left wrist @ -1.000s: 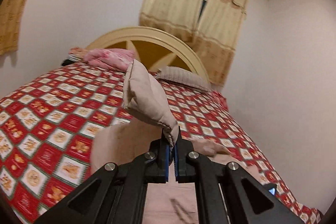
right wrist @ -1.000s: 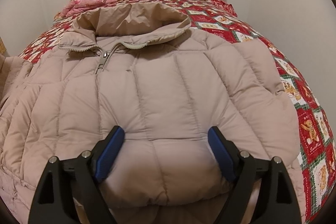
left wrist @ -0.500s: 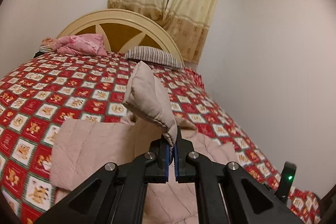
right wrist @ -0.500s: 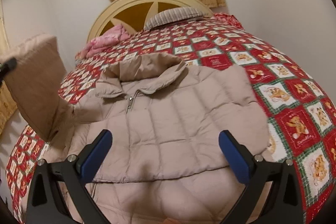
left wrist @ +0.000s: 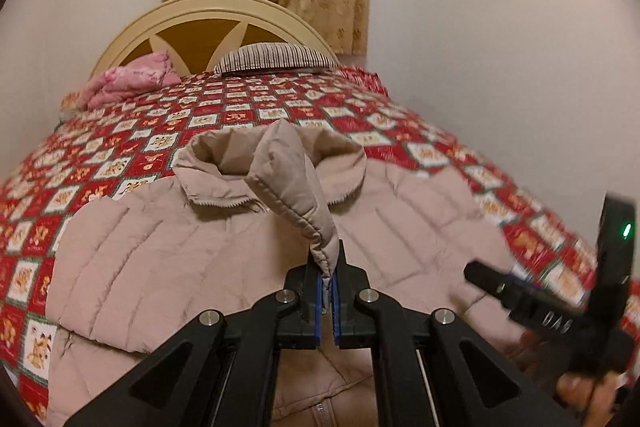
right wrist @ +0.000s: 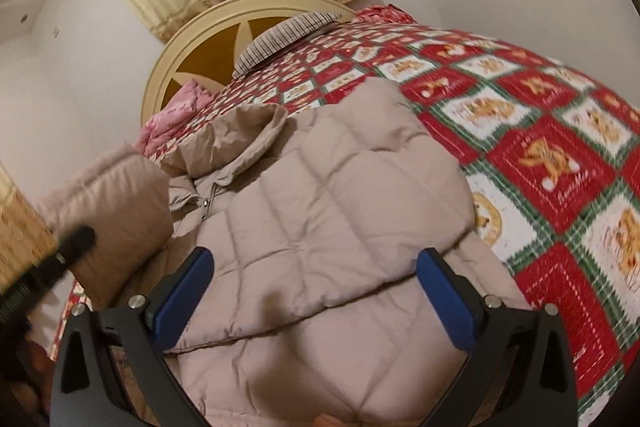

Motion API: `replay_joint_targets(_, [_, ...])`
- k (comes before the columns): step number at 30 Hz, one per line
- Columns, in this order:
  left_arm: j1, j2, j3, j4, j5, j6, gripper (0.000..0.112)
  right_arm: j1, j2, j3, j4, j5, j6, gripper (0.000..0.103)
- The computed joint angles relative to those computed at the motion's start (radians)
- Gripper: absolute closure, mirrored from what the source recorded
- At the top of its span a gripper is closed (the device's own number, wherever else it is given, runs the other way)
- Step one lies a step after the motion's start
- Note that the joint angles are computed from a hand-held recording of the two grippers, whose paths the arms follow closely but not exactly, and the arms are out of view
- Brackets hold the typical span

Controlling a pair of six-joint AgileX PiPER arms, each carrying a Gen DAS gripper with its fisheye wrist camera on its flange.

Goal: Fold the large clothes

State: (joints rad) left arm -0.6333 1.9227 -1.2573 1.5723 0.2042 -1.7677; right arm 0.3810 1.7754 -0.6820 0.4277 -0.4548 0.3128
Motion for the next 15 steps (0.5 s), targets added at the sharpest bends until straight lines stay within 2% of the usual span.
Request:
replay_joint_targets(3, [-0.036, 0.036, -0.027, -0.076, 0.045, 0.110, 0.109, 0.004, 0.006, 0.003, 0.005, -0.013, 0.007, 0.000])
replay_joint_targets(6, [-0.091, 0.067, -0.075, -0.222, 0.129, 0.309, 0.108, -0.018, 0.006, 0.030, -0.091, -0.052, 0.119, 0.000])
replay_joint_targets(10, [-0.149, 0.040, -0.032, -0.087, 0.162, 0.259, 0.103, -0.050, 0.004, 0.085, -0.189, -0.142, 0.264, 0.000])
replay_joint_targets(12, [-0.175, 0.024, -0.010, -0.046, 0.192, 0.260, 0.086, -0.050, 0.000, 0.095, -0.176, -0.159, 0.267, 0.000])
replay_joint_targets(14, [-0.192, 0.009, 0.024, 0.044, 0.229, 0.185, 0.035, -0.047, -0.002, 0.103, -0.164, -0.173, 0.267, 0.000])
replay_joint_targets(15, [-0.203, 0.005, 0.042, 0.095, 0.272, 0.134, 0.025, -0.045, 0.000, 0.101, -0.157, -0.173, 0.267, 0.000])
